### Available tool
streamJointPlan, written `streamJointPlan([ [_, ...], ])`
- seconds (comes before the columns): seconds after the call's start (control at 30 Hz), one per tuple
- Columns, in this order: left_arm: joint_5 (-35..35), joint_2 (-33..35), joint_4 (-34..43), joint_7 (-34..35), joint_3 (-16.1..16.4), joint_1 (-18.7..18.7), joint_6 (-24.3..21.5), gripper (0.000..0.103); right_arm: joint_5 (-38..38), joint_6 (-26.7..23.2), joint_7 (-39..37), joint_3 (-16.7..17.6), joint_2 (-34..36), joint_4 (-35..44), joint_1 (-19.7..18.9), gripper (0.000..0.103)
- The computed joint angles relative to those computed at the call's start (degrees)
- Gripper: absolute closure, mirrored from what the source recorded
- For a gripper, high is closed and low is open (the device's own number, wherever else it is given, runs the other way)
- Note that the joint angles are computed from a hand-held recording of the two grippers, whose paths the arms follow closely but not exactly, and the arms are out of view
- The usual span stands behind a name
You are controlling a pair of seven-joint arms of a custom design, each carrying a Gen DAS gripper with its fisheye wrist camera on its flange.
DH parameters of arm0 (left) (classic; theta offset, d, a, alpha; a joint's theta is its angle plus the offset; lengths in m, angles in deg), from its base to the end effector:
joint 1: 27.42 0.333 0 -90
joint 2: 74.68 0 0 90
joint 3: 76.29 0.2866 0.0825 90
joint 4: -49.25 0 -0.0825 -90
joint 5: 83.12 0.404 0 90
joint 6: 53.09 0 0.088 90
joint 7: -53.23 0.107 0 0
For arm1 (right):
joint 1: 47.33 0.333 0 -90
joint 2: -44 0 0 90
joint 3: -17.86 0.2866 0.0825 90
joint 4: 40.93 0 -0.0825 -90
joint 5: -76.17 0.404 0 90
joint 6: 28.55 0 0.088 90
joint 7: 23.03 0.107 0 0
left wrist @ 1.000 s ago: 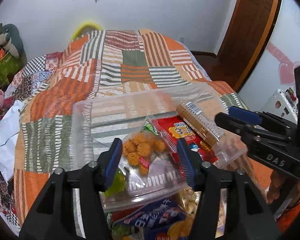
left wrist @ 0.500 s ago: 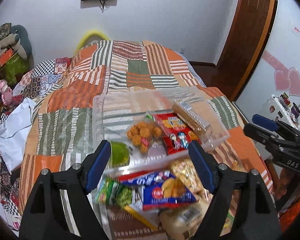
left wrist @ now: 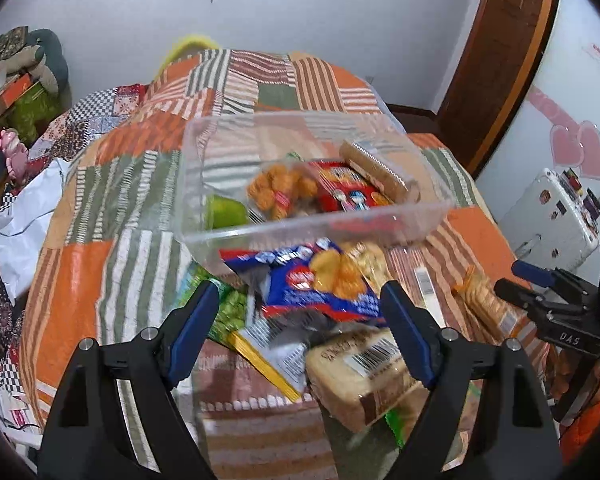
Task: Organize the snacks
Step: 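Grasp blue biscuit bag with left tool while right tool grasps wrapped wafer bar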
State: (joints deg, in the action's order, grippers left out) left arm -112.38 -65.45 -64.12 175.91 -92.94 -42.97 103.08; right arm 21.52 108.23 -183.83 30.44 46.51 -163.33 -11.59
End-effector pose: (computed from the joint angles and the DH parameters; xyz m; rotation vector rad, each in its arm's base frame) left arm 0.5558 -0.3214 0.4133 -1.1901 2.5794 -0.9885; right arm 0.3941 0.4307 0.3693 -1.3819 2.1077 -0.6290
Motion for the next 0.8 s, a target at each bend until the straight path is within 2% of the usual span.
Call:
streamJointPlan([
  [0.43, 9.82, 6.15, 4.4, -10.89, 0.91, -2.36, -0.66, 0.016, 1.56, 5.47, 1.77, -0.29, 1.57, -2.39, 0.75, 0.039],
  [0.47, 10.64, 6.58, 4.65, -11.94, 1.08, -2.63, -0.56, 0.015, 1.62, 4.7, 1.67, -0.14, 1.77, -2.0, 1.0, 0.041],
  [0.53, 11.75, 7.56, 5.46, -13.63, 1.2, -2.94, -0.95, 0.015, 2.03, 4.37, 0.87, -0.15, 1.75, -1.89, 1.14, 0.056],
  [0.6, 12.33, 8.39, 6.03, -14.78, 1.15, -3.01, -0.8, 0.015, 2.11, 4.36, 0.52, -0.23, 1.65, -2.0, 1.18, 0.066],
  [0.63, 11.87, 8.66, 5.88, -14.72, 0.8, -2.78, 0.09, 0.016, 1.97, 4.46, 0.64, -0.24, 1.75, -1.97, 1.21, 0.067],
  [0.7, 10.39, 8.69, 5.34, -13.58, -0.15, -2.02, 1.34, 0.029, 1.3, 4.66, 1.35, -0.27, 1.51, -2.27, 1.31, 0.069],
  [0.8, 9.97, 8.15, 4.11, -11.78, -0.69, -1.71, 2.92, 0.035, 0.31, 4.99, 2.73, -0.26, 1.69, -2.06, 1.38, 0.07],
])
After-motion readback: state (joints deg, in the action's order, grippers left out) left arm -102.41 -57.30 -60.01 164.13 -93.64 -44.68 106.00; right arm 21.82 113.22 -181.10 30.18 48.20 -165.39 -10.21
